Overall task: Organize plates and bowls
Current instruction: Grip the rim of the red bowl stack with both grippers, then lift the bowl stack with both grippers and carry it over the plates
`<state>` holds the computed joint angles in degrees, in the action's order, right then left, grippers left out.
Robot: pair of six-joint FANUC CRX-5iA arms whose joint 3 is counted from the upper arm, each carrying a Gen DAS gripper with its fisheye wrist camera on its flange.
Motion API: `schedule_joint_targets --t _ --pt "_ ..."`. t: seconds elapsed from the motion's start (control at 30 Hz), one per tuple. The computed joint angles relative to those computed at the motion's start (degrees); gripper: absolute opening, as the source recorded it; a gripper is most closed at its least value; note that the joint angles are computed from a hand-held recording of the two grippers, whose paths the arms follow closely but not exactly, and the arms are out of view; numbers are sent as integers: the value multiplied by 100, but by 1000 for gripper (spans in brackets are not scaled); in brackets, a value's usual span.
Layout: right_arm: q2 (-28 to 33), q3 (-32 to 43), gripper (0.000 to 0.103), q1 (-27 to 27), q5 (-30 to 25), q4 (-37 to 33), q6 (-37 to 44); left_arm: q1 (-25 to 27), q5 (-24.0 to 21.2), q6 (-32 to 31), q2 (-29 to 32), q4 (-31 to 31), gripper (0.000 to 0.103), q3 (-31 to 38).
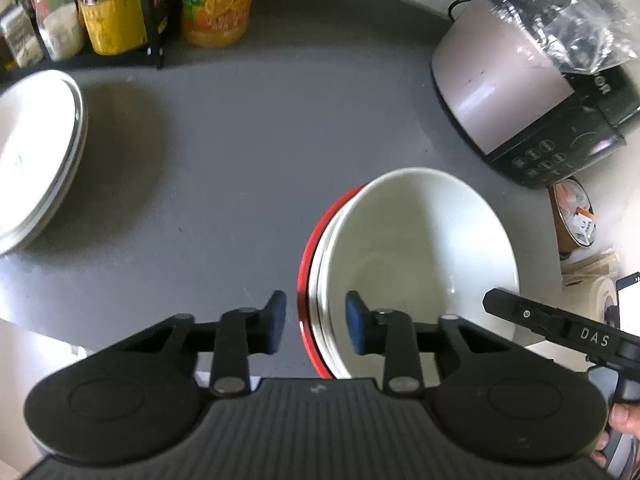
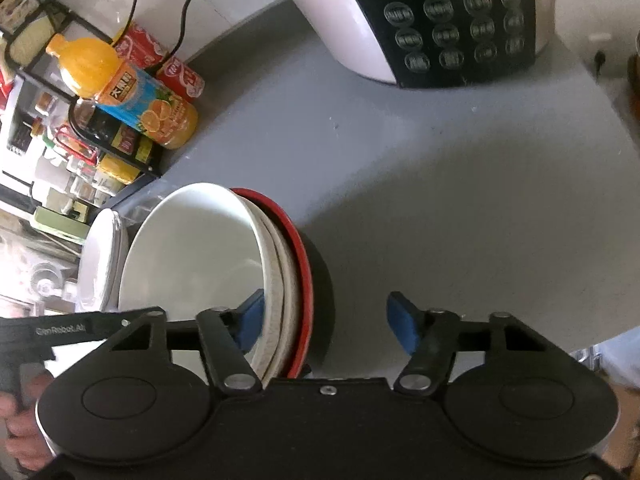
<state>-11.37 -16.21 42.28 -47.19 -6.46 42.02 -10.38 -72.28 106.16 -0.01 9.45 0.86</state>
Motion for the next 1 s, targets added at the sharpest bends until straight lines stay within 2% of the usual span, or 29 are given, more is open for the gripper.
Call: schedule_joint_targets --t 0.03,0.13,0.3,0.4,0.5,0.63,1.0 --pt "3 34 55 -77 20 -210 139 21 32 41 2 87 27 -60" --pt "79 176 54 -235 -66 -597 450 -13 72 186 19 28 24 -79" --pt "368 481 51 -235 -407 -735 690 13 26 529 139 31 17 -47" --pt "490 634 39 -287 -525 -948 975 17 13 679 157 -1 16 -34" --pt "541 678 35 -93 -604 -606 932 -106 -50 790 190 -223 16 94" --pt "510 626 33 30 -600 -360 820 -83 -123 843 217 -191 16 126" --pt "368 362 33 444 -328 279 110 127 100 350 21 62 16 -146"
